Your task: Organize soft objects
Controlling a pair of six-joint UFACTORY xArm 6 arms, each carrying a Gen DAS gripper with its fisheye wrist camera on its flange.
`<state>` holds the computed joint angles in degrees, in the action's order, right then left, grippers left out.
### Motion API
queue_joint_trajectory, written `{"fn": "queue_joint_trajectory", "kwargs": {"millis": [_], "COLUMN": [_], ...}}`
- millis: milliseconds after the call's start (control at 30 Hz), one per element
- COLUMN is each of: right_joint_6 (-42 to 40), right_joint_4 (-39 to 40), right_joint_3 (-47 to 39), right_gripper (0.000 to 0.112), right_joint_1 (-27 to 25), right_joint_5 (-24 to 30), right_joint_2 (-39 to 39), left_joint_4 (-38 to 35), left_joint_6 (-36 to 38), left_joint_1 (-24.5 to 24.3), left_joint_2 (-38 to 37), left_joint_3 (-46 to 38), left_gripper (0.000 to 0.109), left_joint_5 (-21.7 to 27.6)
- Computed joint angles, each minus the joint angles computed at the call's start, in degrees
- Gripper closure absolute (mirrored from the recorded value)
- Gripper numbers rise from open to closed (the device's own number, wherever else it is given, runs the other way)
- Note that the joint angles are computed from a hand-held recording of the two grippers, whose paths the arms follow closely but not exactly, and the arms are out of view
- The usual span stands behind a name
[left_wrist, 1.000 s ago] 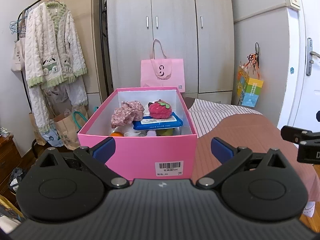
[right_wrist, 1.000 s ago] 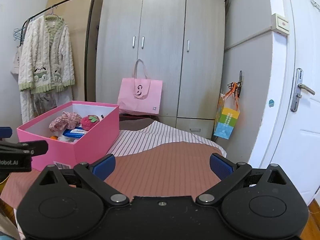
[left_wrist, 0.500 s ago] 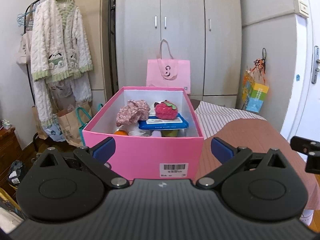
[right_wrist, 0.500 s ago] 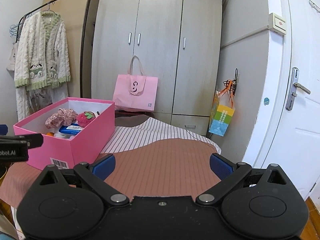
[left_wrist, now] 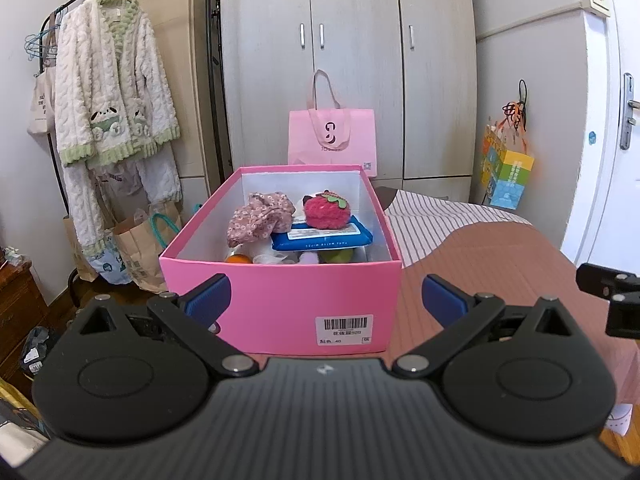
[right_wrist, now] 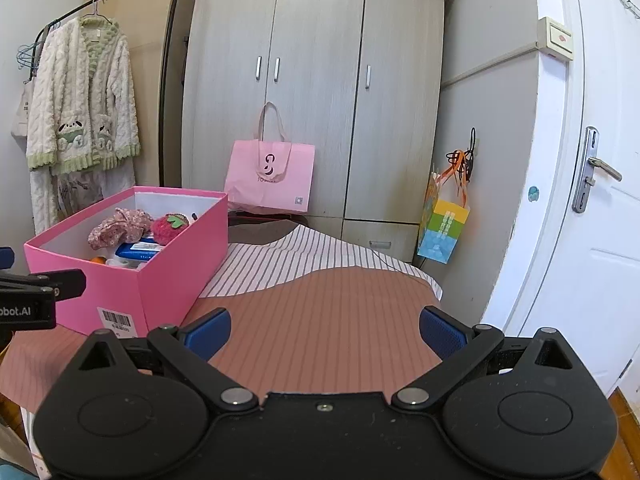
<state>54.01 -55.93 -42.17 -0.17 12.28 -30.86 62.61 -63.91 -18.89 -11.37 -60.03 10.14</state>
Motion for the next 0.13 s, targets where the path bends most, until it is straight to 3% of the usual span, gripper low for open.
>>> {"fn": "queue_joint_trajectory", "kwargs": {"millis": [133], "right_joint_6": [-0.96], "right_joint_4": [1.03], "right_joint_3": [-0.07], "right_gripper": [0.01], "right_joint_1": [-0.14], "right_joint_5": [0.04], "right_joint_2": [0.2], "left_joint_4": [0.36], "left_joint_6": [-0.06], "left_joint_1": [-0.09], "left_joint_2": [-0.25], "left_joint_3": [0.26], "left_gripper": [0.006], "left_joint_5": [-0.06]}}
